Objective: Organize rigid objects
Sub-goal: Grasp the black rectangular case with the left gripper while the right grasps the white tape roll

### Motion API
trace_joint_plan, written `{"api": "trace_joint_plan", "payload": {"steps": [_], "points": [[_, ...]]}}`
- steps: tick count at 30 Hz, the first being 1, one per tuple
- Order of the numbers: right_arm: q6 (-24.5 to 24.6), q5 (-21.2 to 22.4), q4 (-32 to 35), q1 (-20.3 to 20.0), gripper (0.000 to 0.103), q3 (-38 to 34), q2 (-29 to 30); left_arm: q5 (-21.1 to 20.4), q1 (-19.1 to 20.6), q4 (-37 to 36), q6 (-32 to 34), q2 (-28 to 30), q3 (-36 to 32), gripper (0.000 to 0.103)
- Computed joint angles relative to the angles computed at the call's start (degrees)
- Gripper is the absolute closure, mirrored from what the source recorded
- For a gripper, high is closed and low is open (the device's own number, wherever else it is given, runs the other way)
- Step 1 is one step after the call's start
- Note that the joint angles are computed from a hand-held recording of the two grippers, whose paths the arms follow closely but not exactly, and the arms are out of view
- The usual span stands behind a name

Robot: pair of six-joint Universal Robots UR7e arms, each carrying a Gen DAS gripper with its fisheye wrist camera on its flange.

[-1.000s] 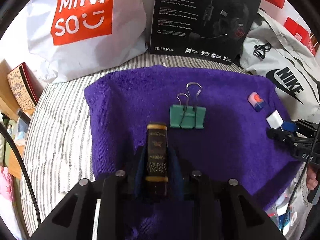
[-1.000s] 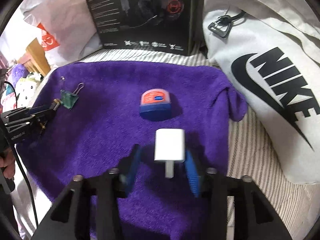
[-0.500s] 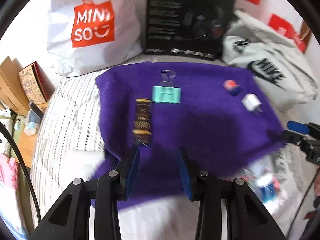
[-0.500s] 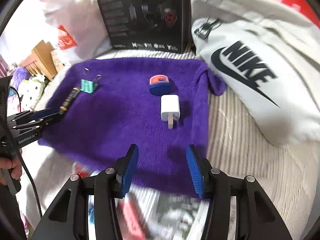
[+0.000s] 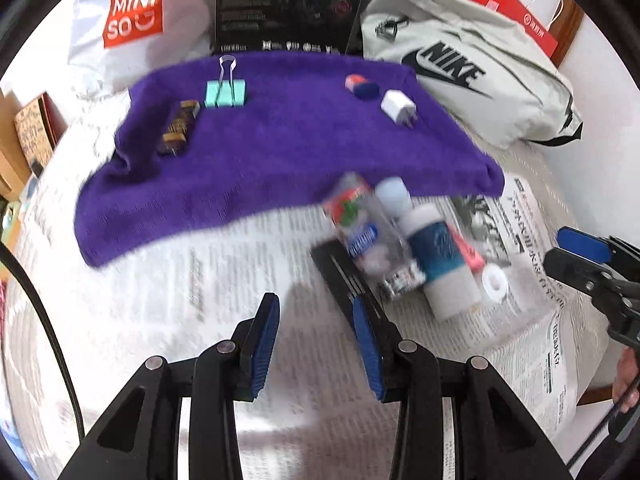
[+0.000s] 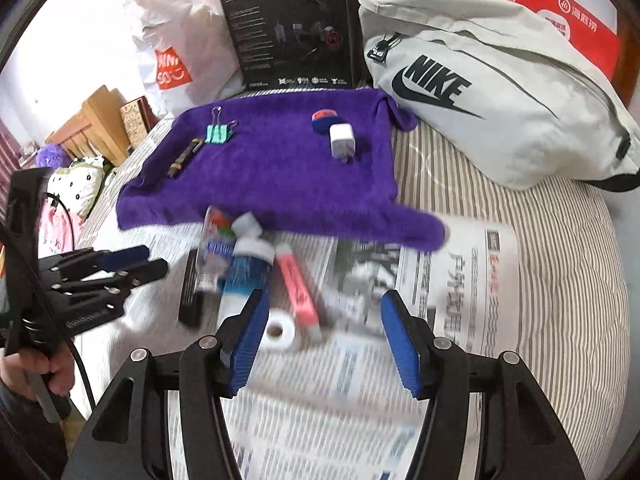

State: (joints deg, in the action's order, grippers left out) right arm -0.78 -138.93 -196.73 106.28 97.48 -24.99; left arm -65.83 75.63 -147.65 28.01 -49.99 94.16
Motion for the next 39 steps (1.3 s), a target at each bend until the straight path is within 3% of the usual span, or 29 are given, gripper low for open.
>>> {"api": "trace_joint_plan", "payload": {"steps": [5, 12, 19, 25, 30, 33, 35, 39], "points": [[1.2, -3.4, -1.2, 0.7, 0.045, 1.5, 0.4, 0.5, -0.5, 0.1, -1.7, 1.2, -0.1, 0.066], [4.9, -2.5, -2.4, -0.6, 0.045, 4.2, -0.5, 3.3, -1.6, -3.2, -1.7, 2.7, 1.1, 0.056], [5.6, 0.6, -4.3, -1.7, 0.045, 5.3, -0.9, 8.2, -2.0, -10.6, 4.2, 2.8, 3.5, 0.052], [4.4, 1.8, -5.9, -2.1, 0.045, 5.4, -0.6, 6.0, -0.1, -8.4, 4.4, 2.4, 0.9, 0.052], [3.6, 2.3, -5.4, -2.5, 0.045, 4.4, -0.1, 4.7, -0.6, -9.3, 7.7, 3.3, 0.8, 0.056], [2.4, 2.8, -6.0, -2.7, 0.045, 4.2, 0.2, 3.0, -0.4, -11.0, 9.1, 3.3, 1.7, 0.075], [1.7, 3.6, -6.4, -3.1, 0.045, 3.9, 0.4, 2.1, -0.3, -11.7, 10.1, 3.0, 2.4, 0.082], [0.8, 3.7, -4.9, -3.7, 0.045, 2.3, 0.8, 0.7, 0.1, -12.4, 11.2, 2.7, 3.0, 0.082]]}}
